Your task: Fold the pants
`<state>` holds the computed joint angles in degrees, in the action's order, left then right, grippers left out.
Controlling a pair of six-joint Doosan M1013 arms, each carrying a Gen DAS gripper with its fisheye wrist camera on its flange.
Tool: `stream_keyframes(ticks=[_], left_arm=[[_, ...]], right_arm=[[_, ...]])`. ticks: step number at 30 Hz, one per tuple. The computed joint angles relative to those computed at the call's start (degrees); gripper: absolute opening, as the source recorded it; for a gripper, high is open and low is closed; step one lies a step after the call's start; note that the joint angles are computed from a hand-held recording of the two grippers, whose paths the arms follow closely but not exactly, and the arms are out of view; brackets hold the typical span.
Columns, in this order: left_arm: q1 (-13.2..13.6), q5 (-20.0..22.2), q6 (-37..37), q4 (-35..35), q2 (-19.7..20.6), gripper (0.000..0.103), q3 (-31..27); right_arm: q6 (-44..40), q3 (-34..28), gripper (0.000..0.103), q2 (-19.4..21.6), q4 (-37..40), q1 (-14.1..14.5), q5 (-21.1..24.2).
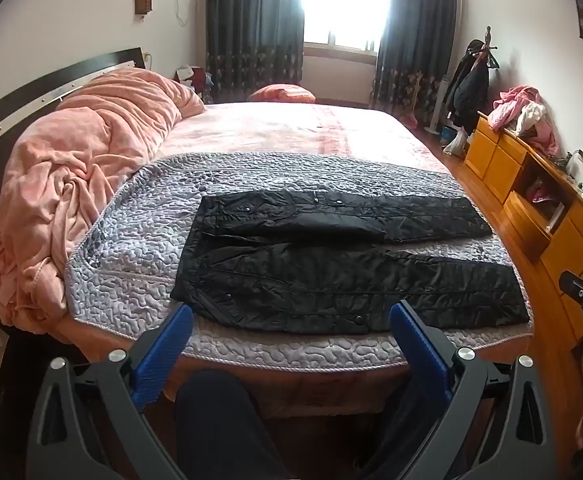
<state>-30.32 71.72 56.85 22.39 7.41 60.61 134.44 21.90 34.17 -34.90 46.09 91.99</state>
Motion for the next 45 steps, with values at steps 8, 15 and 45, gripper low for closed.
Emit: stream_keyframes(ticks=[8, 15, 45], left_arm=[[0.0, 0.3, -0.1, -0.3, 0.1, 0.099, -0.2], [0.3, 0.4, 0.1, -0.6, 0.2, 0.099, -0.3], [0.3, 0.4, 0.1, 0.2, 0.1, 0.099, -0.2]], right_arm=[[0.7, 0.3, 0.100, -0.1, 0.6, -0.2, -0.3], [0.0, -0.4, 0.100, 0.5, 0.5, -0.3, 0.1], [0.5, 0.9, 0.100, -0.2, 0.7, -0.4, -0.3]])
